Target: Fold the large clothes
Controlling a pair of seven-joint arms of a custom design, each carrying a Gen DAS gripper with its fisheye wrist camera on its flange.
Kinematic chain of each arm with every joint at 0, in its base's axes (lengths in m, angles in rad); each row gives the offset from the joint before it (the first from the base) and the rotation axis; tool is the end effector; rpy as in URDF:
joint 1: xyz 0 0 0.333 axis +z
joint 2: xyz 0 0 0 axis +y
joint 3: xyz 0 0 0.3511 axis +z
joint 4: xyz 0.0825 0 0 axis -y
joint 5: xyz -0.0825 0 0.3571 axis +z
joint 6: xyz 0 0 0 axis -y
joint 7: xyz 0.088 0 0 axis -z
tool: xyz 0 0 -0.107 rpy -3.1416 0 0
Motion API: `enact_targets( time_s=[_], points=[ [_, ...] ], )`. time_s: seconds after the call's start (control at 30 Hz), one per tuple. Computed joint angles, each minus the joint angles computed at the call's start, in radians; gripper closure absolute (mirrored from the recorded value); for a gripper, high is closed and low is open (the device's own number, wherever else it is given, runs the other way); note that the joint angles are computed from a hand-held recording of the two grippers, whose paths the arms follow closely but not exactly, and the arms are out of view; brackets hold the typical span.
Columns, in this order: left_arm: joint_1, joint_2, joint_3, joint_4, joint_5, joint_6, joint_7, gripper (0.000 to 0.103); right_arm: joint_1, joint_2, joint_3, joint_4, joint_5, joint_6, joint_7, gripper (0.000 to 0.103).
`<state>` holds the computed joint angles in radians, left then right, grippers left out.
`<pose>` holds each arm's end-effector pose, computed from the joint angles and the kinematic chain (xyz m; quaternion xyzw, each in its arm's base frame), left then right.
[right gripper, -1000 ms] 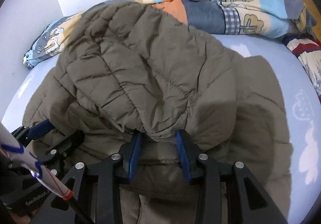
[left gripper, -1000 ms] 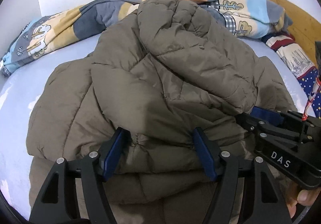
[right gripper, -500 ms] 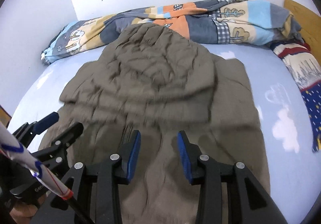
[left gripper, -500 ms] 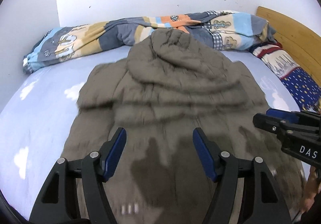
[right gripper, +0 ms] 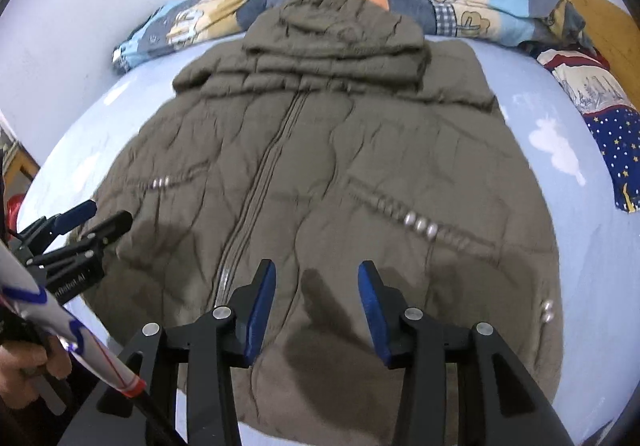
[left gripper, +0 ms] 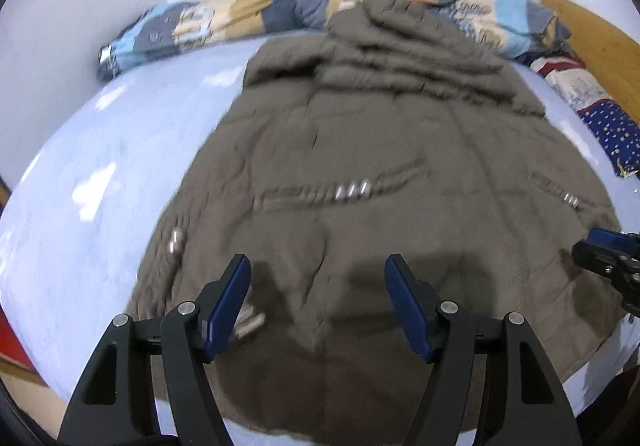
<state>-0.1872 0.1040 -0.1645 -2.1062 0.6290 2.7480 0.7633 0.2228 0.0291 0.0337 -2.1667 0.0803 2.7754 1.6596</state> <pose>0.5373 -0.2193 0.4749 -0.6516 0.6905 -0.2125 0.2311 0.5452 0.1392 0.4981 -0.7108 0.6424 -0.1438 0.2479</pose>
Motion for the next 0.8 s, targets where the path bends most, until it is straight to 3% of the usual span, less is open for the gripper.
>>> enact_targets(
  time_s=[0.07,0.2,0.4,0.53,0.7,0.8],
  points=[
    [0.003,0.005,-0.003,-0.018,-0.027,-0.014,0.017,0.035,0.004,-0.002,0.001,-0.018,-0.014,0.001,0.016,0.056],
    [-0.014,-0.009,0.006,-0.037,0.079,-0.018,-0.043,0.035,0.011,0.007,-0.002,-0.043,-0.107,-0.011,0.087,0.056],
    [0.02,-0.11,0.005,-0.134,0.167,0.086,-0.137,0.035,-0.003,-0.065,-0.001,-0.125,-0.058,0.062,0.076,0.056],
    [0.058,-0.13,0.003,-0.151,0.249,0.09,-0.209,0.035,-0.042,-0.109,0.01,-0.169,-0.131,0.081,0.152,0.055],
    [0.077,-0.102,0.002,-0.163,0.153,0.067,-0.14,0.034,-0.079,-0.123,0.012,-0.187,-0.119,0.059,0.178,0.054],
    [0.071,-0.087,0.001,-0.151,0.212,0.052,-0.185,0.029,-0.068,-0.095,0.001,-0.172,-0.037,0.016,0.126,0.053]
  ],
)
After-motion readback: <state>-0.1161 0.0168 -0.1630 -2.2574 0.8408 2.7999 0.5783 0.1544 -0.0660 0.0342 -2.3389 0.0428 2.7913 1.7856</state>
